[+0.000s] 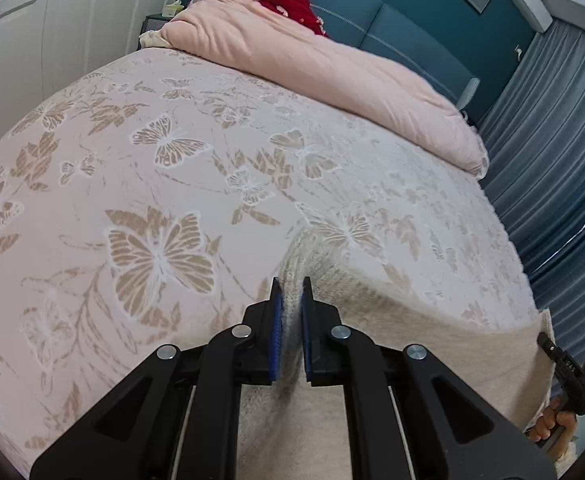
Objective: Fold small clothes
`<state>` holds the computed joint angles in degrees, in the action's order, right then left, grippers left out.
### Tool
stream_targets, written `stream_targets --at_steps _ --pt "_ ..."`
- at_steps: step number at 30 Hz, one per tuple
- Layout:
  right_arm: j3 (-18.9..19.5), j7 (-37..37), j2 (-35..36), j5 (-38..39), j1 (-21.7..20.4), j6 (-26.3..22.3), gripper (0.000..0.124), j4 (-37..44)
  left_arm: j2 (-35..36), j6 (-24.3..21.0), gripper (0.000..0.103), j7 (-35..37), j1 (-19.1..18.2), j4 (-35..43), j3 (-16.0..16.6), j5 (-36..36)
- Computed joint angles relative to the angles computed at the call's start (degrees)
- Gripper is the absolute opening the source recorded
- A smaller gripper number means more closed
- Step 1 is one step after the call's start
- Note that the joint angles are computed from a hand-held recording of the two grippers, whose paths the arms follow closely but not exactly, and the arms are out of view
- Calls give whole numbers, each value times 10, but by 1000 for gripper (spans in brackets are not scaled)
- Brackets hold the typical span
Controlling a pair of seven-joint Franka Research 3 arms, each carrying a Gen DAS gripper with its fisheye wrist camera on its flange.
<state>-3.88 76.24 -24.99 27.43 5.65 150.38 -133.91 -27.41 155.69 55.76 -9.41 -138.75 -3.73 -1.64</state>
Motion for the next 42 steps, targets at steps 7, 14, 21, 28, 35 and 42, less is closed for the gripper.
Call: stream_targets --at_steps 7,14,21,28,35,42 --pt "19 93 85 -71 -36 -28 10 -12 82 -35 8 -82 44 -15 -47 75" --pt "44 123 -85 -131 -18 12 20 -93 -60 -80 16 -129 33 -43 -85 155" --pt "64 53 -153 0 151 -76 19 -152 -90 -69 45 -157 -105 -82 -77 46" --pt "62 101 -229 -65 64 -111 2 -229 -177 -173 45 -183 -110 -160 -89 78" --pt "28 145 -308 -110 -59 -194 1 -257 -211 -186 43 -192 -108 -182 -107 92" --pt "62 150 -297 -175 -89 -181 0 -266 -217 -225 51 -208 -125 -175 -100 93"
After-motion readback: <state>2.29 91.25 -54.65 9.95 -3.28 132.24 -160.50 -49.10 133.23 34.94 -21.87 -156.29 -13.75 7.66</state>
